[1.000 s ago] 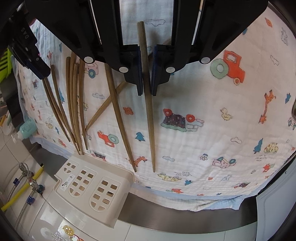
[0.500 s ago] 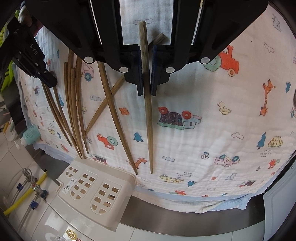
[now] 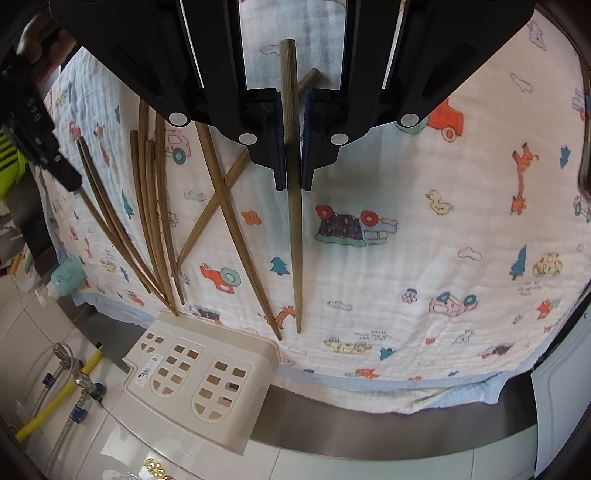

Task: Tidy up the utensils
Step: 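Close the left tool on its chopstick while the right tool closes on another chopstick, then lift the left tool's chopstick over the white holder while the right tool lifts its own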

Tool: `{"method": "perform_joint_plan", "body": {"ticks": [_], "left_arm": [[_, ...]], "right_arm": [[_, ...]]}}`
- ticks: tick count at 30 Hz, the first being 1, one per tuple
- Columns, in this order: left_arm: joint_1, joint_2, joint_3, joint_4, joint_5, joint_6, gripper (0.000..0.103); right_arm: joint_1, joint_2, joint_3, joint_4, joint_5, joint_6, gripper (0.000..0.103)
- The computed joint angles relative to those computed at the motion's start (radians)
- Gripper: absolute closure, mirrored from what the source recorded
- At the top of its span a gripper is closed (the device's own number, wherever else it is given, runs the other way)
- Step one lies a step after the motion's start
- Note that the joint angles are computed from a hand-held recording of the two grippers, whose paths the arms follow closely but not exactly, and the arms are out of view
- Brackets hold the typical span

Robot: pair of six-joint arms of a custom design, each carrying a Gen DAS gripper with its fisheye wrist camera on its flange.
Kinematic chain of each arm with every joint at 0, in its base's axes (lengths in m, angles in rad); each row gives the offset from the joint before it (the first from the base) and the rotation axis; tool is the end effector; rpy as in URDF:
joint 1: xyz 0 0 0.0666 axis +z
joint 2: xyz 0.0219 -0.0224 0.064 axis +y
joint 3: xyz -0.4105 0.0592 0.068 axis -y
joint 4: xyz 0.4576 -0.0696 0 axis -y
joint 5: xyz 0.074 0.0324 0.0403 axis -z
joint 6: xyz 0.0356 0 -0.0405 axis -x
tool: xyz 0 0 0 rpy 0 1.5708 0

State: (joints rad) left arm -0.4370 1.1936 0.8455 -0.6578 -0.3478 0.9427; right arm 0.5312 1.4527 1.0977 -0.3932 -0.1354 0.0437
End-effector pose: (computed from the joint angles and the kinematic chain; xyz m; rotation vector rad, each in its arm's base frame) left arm 0.3868 -0.1677 0.2903 -0.7456 2.3783 -0.1224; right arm 0.4720 0.2825 0.3127 -0.7310 2.2281 0.4010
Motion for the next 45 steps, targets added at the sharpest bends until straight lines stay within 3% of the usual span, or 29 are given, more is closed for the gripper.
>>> {"method": "perform_joint_plan", "body": {"ticks": [9, 11, 24, 26, 27, 33, 35, 38, 45], "left_arm": [[-0.011, -0.078, 0.007, -0.021, -0.093, -0.101, 0.096], [-0.008, -0.091, 0.005, -0.024, -0.082, -0.12, 0.096], [-0.044, -0.032, -0.019, -0.011, -0.021, -0.047, 0.092], [-0.044, -0.028, -0.022, -0.008, -0.016, -0.035, 0.072], [-0.047, -0.026, -0.025, -0.006, -0.022, -0.029, 0.07], [-0.037, -0.024, -0.04, 0.021, -0.004, -0.021, 0.074], [-0.032, -0.031, -0.047, 0.037, 0.006, -0.016, 0.083], [-0.02, -0.041, -0.062, 0.061, 0.037, -0.006, 0.089], [-0.005, -0.062, -0.086, 0.096, 0.073, 0.007, 0.097]], "right_arm": [[0.0, -0.054, 0.018, 0.028, -0.008, 0.016, 0.096], [0.002, -0.062, 0.023, 0.035, -0.003, 0.021, 0.096], [0.008, -0.072, 0.019, 0.036, -0.004, 0.016, 0.096], [0.008, -0.07, 0.02, 0.04, -0.004, 0.013, 0.096], [0.007, -0.068, 0.021, 0.041, -0.005, 0.011, 0.096], [0.004, -0.059, 0.025, 0.045, -0.008, 0.001, 0.096], [0.004, -0.057, 0.026, 0.044, -0.009, 0.001, 0.096], [0.005, -0.058, 0.025, 0.046, -0.009, 0.005, 0.096], [0.008, -0.052, 0.033, 0.047, -0.006, 0.006, 0.096]]}}
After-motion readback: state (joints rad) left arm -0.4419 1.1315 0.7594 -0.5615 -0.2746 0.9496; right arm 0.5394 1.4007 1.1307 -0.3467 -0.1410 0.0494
